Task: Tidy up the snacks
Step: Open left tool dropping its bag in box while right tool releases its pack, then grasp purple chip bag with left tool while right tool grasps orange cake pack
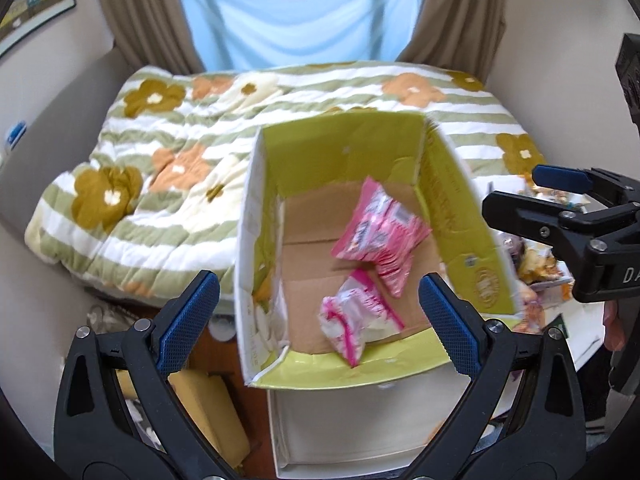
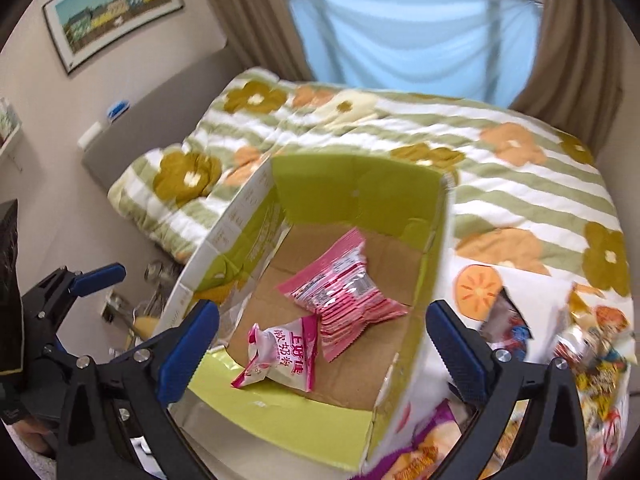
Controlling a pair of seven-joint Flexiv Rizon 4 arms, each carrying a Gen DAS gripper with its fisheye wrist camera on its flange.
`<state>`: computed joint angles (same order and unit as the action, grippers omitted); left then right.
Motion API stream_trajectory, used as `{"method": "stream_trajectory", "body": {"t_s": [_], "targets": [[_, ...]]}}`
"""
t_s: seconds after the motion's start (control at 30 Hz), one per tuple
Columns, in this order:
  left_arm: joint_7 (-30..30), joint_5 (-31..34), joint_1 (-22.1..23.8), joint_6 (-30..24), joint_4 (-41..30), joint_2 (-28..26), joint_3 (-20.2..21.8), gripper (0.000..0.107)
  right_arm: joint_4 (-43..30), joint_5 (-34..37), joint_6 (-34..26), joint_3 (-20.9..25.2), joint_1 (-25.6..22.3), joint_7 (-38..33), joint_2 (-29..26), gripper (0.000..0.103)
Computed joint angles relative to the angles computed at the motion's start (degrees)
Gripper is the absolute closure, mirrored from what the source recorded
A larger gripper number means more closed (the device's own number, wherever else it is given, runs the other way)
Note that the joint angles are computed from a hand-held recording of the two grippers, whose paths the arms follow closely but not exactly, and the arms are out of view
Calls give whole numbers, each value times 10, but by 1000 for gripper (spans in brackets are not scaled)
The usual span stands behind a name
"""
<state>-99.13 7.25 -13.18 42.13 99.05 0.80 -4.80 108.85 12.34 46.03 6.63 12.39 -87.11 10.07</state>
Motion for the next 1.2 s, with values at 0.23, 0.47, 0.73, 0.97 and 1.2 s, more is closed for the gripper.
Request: {"method": "stream_trajectory", "body": {"t_s": [0.23, 0.47, 0.73, 0.97, 1.2], "targets": [[24, -19, -23, 15, -32, -15, -20, 7, 48, -53, 23, 1, -30, 58, 71, 0], [-30, 16, -69, 16, -75, -43, -42, 7, 98, -59, 29, -41, -56, 36, 143, 0], [-167, 90, -152, -16, -146, -94, -58, 7, 118, -22, -30, -121, -91, -70, 201, 0], [-286, 156, -228, -80, -194, -135, -52, 7, 121, 9, -71, -178, -119, -180, 214, 0], [-338, 175, -255, -125, -182, -135, -44, 7, 109, 66, -120, -215, -140, -258, 188, 0]]}}
